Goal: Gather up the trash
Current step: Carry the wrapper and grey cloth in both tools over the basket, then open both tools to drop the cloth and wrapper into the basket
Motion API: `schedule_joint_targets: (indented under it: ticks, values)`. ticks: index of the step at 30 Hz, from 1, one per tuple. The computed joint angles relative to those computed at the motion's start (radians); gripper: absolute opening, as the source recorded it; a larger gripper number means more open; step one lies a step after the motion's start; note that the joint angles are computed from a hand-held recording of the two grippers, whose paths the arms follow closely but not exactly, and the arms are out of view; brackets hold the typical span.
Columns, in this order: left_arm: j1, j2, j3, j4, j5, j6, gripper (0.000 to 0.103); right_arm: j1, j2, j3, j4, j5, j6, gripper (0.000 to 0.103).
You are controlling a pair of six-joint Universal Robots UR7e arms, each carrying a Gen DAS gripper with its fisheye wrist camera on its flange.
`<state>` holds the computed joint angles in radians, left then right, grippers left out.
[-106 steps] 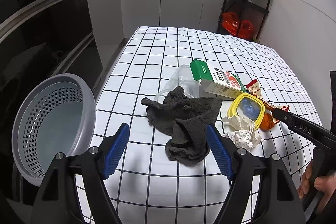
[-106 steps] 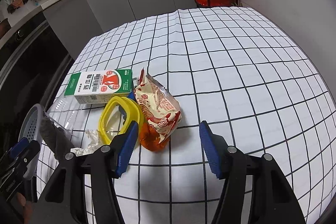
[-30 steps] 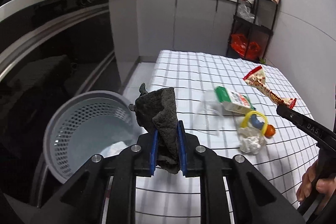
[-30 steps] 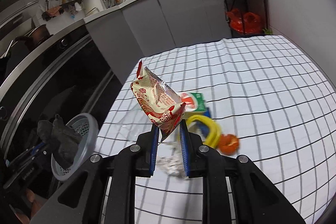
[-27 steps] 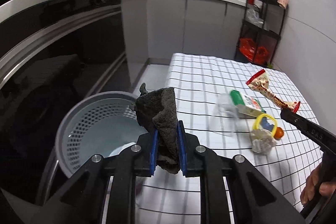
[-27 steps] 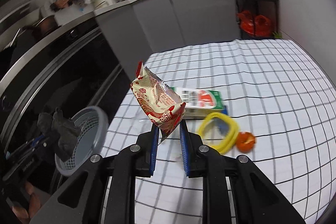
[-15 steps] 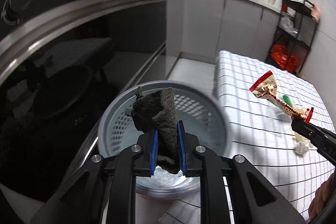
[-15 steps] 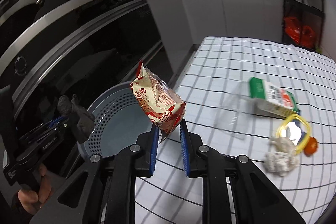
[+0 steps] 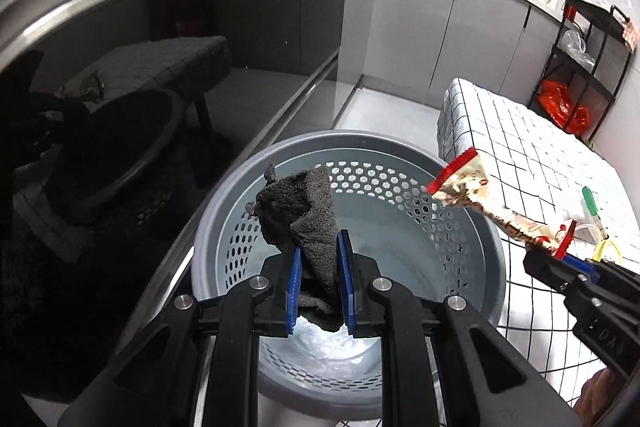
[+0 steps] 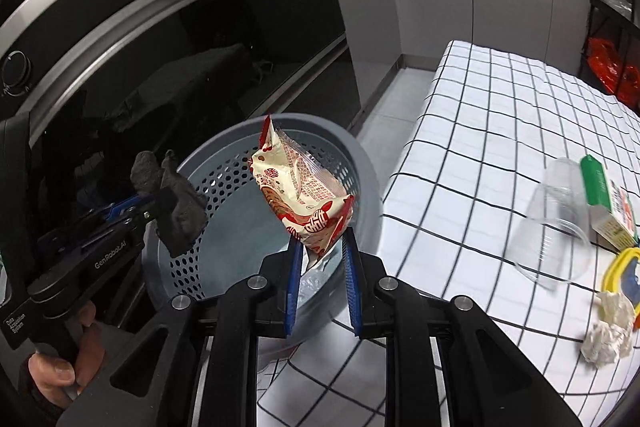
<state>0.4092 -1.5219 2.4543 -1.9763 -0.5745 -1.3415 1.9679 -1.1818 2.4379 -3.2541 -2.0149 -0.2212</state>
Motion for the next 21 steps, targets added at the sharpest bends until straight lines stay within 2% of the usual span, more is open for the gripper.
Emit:
schedule_joint_targets:
  ticks: [6,14,16,17,19,21]
  values:
    - [0.029,0.014,0.007,-0.063,-0.007,0.043,0.018,0.001,0.043,-0.024,0.014,-0.008,-0.002,0.019]
    - [0.035,-0.011,0.011,-0.020,-0.015,0.006,0.019,-0.001,0.083,-0.043,0.008,-0.007,-0.025,0.020]
    - [0.027,-0.021,0.012,0.005,-0.009,-0.013,0.025,-0.008,0.086,-0.044,-0.001,-0.003,-0.031,0.020]
    - [0.026,-0.026,0.013,0.009,-0.007,-0.016,0.028,-0.010,0.082,-0.042,-0.003,0.001,-0.032,0.022]
    - [0.022,-0.033,0.016,0.016,-0.005,-0.026,0.037,-0.010,0.075,-0.038,-0.011,0.006,-0.034,0.036]
    - [0.019,-0.038,0.017,0.025,-0.006,-0.035,0.044,-0.008,0.073,-0.033,-0.029,0.003,-0.041,0.043]
